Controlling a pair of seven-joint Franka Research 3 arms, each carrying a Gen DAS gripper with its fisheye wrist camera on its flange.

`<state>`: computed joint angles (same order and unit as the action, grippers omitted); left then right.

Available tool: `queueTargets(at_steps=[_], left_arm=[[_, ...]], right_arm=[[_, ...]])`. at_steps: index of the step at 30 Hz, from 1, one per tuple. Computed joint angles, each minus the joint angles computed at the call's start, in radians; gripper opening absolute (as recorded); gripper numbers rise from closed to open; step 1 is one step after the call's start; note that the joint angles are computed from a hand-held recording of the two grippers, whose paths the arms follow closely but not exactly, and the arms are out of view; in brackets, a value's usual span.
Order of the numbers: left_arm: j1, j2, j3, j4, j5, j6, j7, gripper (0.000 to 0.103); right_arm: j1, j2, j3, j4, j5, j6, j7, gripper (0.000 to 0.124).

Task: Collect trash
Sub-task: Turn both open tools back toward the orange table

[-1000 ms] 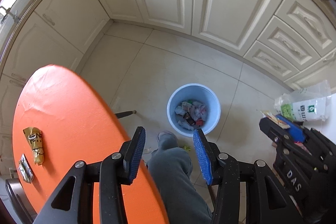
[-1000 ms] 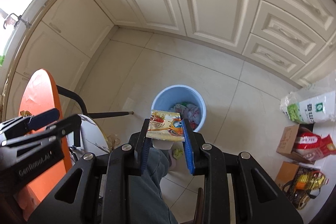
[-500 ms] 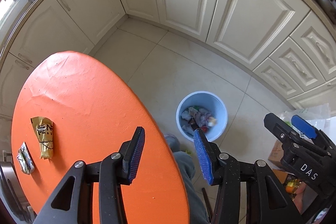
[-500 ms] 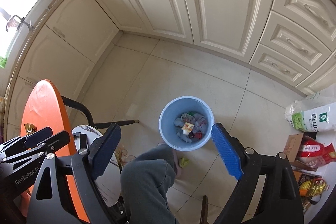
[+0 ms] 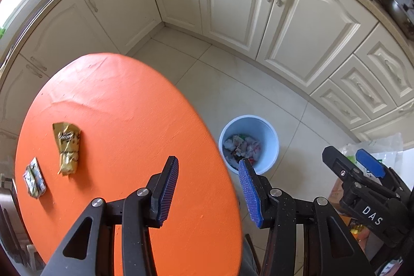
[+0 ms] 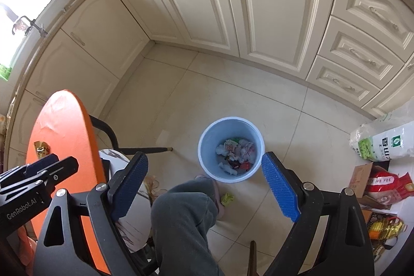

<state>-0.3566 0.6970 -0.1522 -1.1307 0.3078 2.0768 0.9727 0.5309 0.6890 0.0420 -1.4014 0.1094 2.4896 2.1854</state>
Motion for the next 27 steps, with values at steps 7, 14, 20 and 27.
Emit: queueTargets(at_steps=[7,14,20,27], left_arm=[[0.04,-0.306,-0.01,-0.454,0.032,0.18,-0.133,0.052],[0.112,-0.599,-0.038,-0.84,0.001,0.347,-0.223,0.052],[0.155,-0.824,-0.037,-1.105,-0.048,0.431,-0.272,0.056],[0.191,-1.054,-0.019,-1.343,-0.096,0.461,-0.322,0.059]], right_arm=[[0.059,-0.091,-0.014,-0.118,-0.043,0.092,0.077,0.095],[0.161,-0.132,-0.042,-0.145,-0.182,0.098,0.218,0.099],[0.232,-0.144,-0.04,-0.131,-0.264,0.093,0.294,0.1],[0.337,-0.142,-0.091,-0.089,-0.423,0.116,0.45,0.102]])
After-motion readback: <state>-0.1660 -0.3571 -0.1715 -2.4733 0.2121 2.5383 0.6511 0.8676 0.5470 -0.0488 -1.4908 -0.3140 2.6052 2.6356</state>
